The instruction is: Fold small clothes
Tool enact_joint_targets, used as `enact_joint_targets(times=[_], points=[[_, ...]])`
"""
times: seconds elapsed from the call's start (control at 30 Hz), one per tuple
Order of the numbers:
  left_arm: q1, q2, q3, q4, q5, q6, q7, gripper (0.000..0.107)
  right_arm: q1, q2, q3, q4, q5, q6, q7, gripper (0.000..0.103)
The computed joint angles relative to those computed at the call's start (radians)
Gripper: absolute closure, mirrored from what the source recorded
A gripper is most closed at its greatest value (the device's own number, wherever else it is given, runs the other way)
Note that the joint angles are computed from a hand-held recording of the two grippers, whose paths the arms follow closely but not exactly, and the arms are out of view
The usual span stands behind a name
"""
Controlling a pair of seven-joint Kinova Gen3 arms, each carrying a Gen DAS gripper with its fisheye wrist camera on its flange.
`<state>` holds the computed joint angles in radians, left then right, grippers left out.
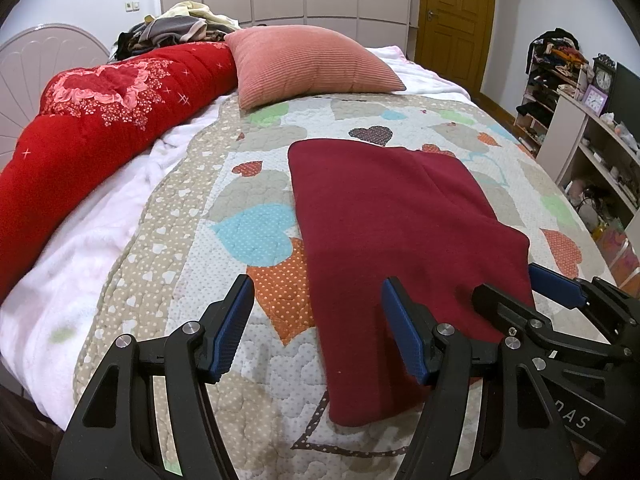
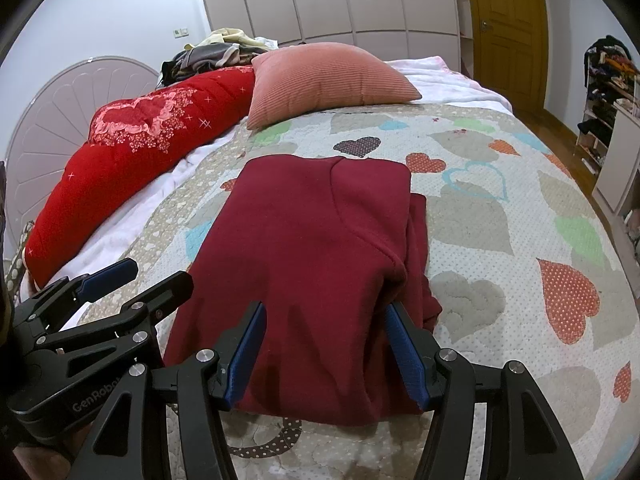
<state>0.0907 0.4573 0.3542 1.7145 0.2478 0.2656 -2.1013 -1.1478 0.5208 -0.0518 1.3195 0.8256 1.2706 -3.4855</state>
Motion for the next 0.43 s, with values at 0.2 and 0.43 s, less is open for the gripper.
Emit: enact_joint_targets(times=[0.2, 0.43], points=[[-0.027, 0.008, 0.029, 0.003, 0.003, -0.019, -0.021, 0.041, 0.002, 0.004, 0.000, 0.000, -0.004, -0.009, 0.002, 0.044], [-0.053, 0.034, 0.045, -0.023, 0.019, -0.013, -0.040, 0.041, 0.005, -0.008, 0.000, 0.019, 0.001, -0.004, -0.018, 0.044]])
